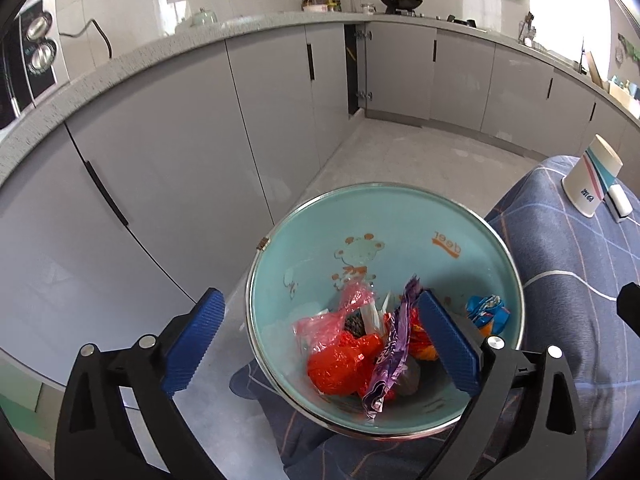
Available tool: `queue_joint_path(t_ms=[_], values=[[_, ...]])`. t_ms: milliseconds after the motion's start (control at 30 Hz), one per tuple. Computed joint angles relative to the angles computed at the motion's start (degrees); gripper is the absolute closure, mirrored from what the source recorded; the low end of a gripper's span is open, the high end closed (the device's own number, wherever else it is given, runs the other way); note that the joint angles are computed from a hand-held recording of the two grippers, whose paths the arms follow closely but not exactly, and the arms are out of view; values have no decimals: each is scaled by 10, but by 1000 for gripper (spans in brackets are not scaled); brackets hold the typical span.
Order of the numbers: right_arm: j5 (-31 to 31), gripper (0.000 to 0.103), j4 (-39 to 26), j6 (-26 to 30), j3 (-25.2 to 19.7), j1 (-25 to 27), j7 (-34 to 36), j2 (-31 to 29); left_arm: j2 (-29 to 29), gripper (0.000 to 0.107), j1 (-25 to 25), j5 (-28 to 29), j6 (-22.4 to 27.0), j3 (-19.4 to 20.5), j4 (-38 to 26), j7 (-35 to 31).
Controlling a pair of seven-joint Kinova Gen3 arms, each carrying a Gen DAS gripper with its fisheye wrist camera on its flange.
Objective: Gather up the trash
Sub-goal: 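Move both open grippers back toward the white sponge and paper cup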
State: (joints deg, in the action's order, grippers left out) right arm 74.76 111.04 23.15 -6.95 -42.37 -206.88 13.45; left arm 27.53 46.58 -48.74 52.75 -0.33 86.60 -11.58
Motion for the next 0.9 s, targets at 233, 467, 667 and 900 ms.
queue_joint_path(t_ms=[233, 467, 667, 900], values=[[48, 39, 38, 18, -13, 13, -72, -28, -1, 10, 27, -25, 25, 4, -14, 10], [66, 39, 74, 33, -38, 43, -105, -60, 5, 10, 49, -43, 28, 14, -34, 5], [61, 39, 103, 50, -51, 67, -117, -88, 21, 10, 54, -17, 15, 23, -66, -33], [39, 39, 133, 53, -52, 99, -106, -114, 50, 10, 66, 22, 4, 14, -118, -88]])
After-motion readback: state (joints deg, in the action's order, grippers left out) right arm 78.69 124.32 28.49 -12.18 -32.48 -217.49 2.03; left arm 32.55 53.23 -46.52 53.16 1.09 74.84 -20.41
